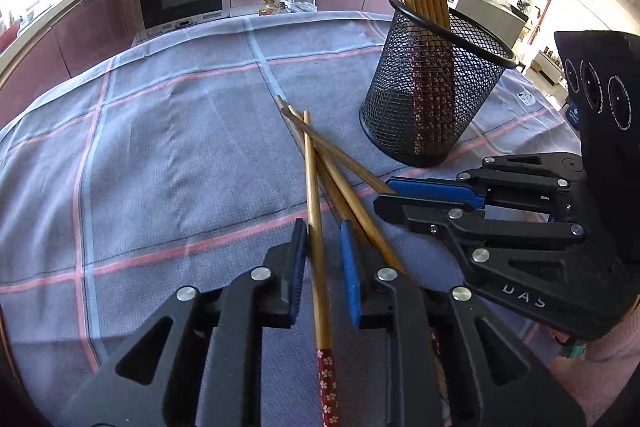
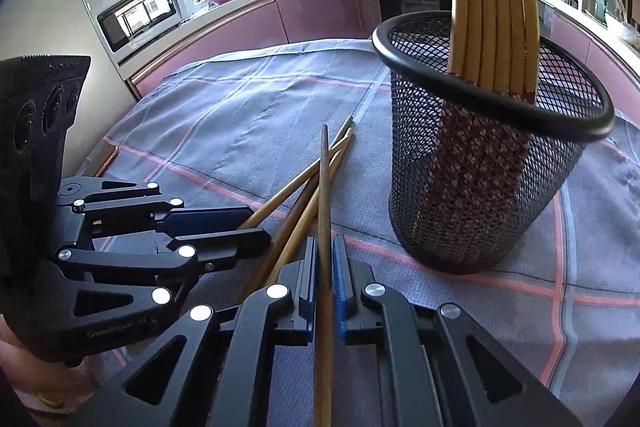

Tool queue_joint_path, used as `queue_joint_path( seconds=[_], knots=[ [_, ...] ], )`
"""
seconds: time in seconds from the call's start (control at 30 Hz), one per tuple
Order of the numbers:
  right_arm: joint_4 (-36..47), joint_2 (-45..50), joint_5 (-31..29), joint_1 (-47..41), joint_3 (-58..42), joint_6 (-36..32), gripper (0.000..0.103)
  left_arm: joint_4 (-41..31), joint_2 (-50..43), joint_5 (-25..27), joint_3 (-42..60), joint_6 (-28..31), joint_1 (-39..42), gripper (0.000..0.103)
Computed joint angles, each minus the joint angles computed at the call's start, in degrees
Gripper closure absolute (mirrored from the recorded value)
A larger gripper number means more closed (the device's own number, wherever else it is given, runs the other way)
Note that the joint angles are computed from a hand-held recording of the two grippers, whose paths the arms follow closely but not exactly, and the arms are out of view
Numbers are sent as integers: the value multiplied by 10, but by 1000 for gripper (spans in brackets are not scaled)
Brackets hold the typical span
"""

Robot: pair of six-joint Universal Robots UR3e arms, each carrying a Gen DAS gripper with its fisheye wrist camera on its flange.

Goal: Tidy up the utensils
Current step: 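Grasp a chopstick with the left tool and lift while the right tool grasps another, then lower the left tool's chopstick into the mesh cup while the right tool drops its own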

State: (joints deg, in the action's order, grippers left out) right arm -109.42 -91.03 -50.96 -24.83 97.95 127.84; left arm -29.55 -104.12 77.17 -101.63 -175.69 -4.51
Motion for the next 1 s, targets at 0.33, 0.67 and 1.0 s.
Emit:
queue_joint_path(
  seconds=[0.33,0.67,1.0],
  knots=[
    [52,-38,41,-37,2,-41,97,1,6,-3,2,-17,3,95],
    [172,-79,117,-109,-43,-110,97,8,79,-41,-27,-8,24,95],
    [251,-83,162,-166,-85,-154,97,9,124,-58,-23,-7,20,95]
  ],
)
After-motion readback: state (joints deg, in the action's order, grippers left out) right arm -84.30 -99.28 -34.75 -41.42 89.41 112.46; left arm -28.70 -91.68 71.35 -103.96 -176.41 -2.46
